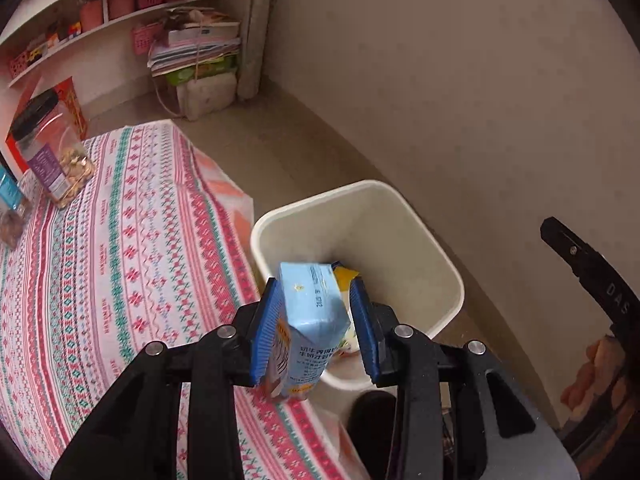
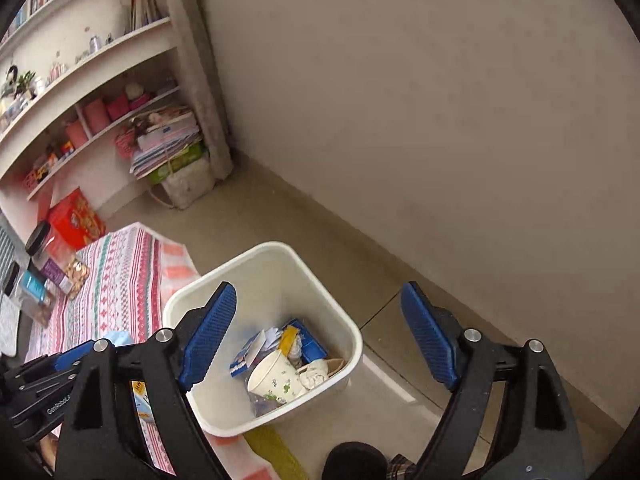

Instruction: Collect trash

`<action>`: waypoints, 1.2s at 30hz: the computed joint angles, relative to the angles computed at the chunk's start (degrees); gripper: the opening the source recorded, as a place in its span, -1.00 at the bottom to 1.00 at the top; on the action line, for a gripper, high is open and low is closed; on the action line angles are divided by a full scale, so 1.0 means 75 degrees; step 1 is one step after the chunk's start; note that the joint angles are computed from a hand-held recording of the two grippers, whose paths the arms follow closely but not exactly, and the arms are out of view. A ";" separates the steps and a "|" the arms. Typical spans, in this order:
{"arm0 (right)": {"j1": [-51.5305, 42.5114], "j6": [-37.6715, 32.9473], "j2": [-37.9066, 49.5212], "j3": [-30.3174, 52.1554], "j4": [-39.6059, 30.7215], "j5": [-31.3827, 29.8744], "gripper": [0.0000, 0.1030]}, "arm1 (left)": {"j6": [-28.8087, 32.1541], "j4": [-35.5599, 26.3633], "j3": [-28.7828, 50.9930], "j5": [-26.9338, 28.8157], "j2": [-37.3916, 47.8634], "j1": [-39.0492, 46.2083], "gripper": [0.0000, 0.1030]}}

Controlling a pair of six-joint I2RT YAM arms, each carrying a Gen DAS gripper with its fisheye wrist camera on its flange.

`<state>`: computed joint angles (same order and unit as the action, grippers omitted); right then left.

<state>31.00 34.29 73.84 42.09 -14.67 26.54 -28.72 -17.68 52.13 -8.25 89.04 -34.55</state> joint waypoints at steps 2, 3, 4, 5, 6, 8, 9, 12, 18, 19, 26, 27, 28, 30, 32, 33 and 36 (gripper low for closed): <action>0.0086 0.0138 -0.0418 -0.0209 0.0063 0.0320 0.73 | -0.0053 0.0027 0.0317 -0.0170 0.0145 -0.0115 -0.16; 0.0136 0.0175 -0.0572 -0.0267 0.0064 0.0397 0.76 | -0.0094 -0.0010 0.0423 -0.0198 0.0144 -0.0151 -0.16; 0.0156 0.0154 -0.0658 -0.0286 0.0075 0.0406 0.79 | -0.0129 -0.0068 0.0459 -0.0239 0.0059 -0.0184 -0.16; 0.0240 0.0161 -0.0742 -0.0312 0.0076 0.0460 0.79 | -0.0114 -0.0099 0.0449 -0.0297 -0.0060 -0.0186 -0.16; 0.0309 0.0171 -0.0822 -0.0321 0.0071 0.0490 0.82 | -0.0079 -0.0156 0.0404 -0.0429 -0.0215 -0.0224 -0.08; 0.0483 0.0196 -0.0986 -0.0355 0.0122 0.0579 0.85 | 0.0014 -0.0365 0.0272 -0.1021 -0.0541 -0.0395 0.07; 0.0547 0.0170 -0.1121 -0.0389 0.0128 0.0644 0.86 | 0.0035 -0.0494 0.0121 -0.1425 -0.0795 -0.0546 0.16; 0.1089 0.0194 -0.1258 -0.0325 0.0146 0.1154 0.86 | 0.0036 -0.0900 -0.0412 -0.2915 -0.1727 -0.1143 0.50; 0.2952 0.0482 -0.0937 0.0178 -0.0199 0.3002 0.86 | -0.0537 -0.2278 -0.1201 -0.6248 -0.3898 -0.2661 0.87; 0.3202 0.0557 -0.0834 0.0278 -0.0258 0.3180 0.87 | -0.0893 -0.2749 -0.1170 -0.6501 -0.4105 -0.2784 0.87; 0.4257 0.1166 0.0368 0.1299 -0.0683 0.3281 0.87 | -0.2847 -0.5045 -0.1327 -0.6297 -0.5656 -0.2748 0.87; 0.4329 0.1106 0.0582 0.1439 -0.0622 0.3262 0.87 | -0.2906 -0.5189 -0.1410 -0.6255 -0.5831 -0.2632 0.87; 0.4421 0.1053 0.0804 0.1578 -0.0574 0.3309 0.86 | -0.2874 -0.5251 -0.1521 -0.6173 -0.6023 -0.2449 0.87; 0.4637 0.0995 0.1236 0.1848 -0.0573 0.3420 0.86 | -0.2914 -0.5480 -0.1656 -0.6049 -0.6502 -0.2136 0.87; 0.4797 0.0742 0.1526 0.1957 -0.0319 0.3385 0.86 | -0.2675 -0.5485 -0.1808 -0.5852 -0.6964 -0.1718 0.87; 0.4884 0.0674 0.1633 0.1994 -0.0224 0.3377 0.86 | -0.2677 -0.5566 -0.1820 -0.5905 -0.7072 -0.1608 0.87; 0.5040 0.0520 0.1902 0.2071 -0.0004 0.3324 0.86 | -0.2624 -0.5699 -0.1911 -0.5812 -0.7279 -0.1236 0.87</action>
<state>68.80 38.20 88.10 57.63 -14.69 51.47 -48.40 -60.43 37.80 -51.84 34.45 -43.82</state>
